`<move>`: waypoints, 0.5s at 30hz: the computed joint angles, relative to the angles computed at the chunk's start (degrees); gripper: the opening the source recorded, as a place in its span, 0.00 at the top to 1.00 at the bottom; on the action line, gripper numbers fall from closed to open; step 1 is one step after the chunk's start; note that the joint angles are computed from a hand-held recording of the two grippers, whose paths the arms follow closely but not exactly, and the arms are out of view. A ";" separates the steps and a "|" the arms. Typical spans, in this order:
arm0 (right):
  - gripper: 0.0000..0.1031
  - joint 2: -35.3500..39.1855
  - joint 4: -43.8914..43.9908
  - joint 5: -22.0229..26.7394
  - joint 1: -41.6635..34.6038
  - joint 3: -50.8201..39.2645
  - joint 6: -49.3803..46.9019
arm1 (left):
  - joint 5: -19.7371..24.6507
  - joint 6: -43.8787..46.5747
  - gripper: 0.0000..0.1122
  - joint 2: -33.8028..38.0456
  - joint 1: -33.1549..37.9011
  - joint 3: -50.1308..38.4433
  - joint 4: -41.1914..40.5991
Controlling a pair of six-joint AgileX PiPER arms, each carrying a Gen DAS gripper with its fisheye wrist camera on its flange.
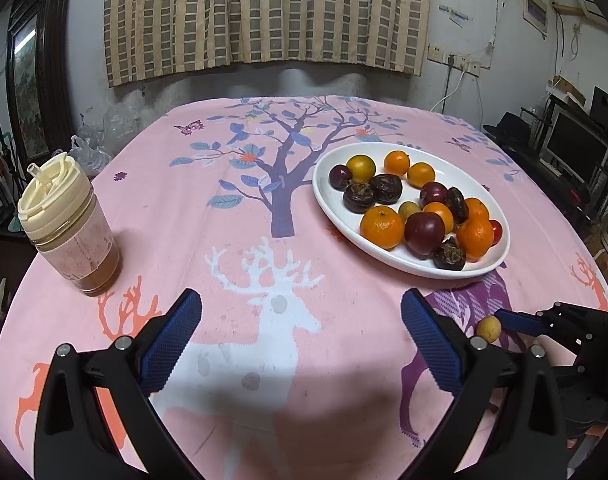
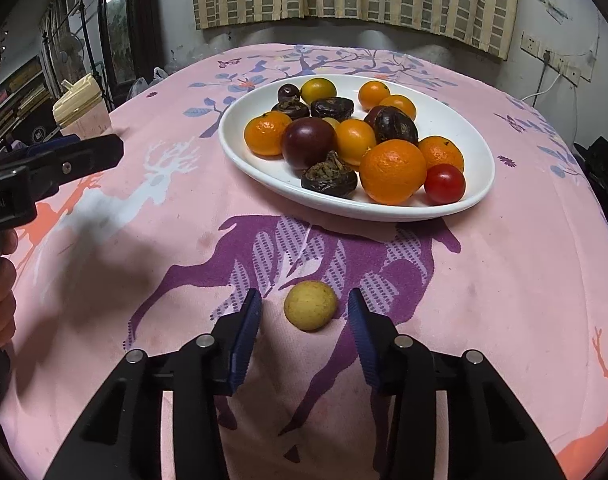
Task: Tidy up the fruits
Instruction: 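Grasp the small yellow fruit with the right gripper while the left gripper grasps a cherry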
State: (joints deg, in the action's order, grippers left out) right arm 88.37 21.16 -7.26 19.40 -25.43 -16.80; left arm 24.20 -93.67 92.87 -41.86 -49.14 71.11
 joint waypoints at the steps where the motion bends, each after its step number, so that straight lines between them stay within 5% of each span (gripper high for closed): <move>1: 0.56 0.04 4.38 -0.40 0.46 0.04 -4.33 | 0.13 -0.02 0.13 0.04 -0.09 0.03 -0.07; 6: 0.56 0.20 18.55 -2.39 2.70 0.17 -18.40 | 0.11 -0.90 0.13 0.16 -0.20 0.57 0.52; 15: 0.74 0.35 18.04 -2.15 2.43 0.10 -18.79 | 0.47 -0.45 0.13 0.32 -0.44 0.52 0.53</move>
State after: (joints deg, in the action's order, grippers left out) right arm 88.72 39.19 -9.41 21.83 -25.33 -35.60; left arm 24.66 -94.12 93.18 -42.31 -48.62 71.64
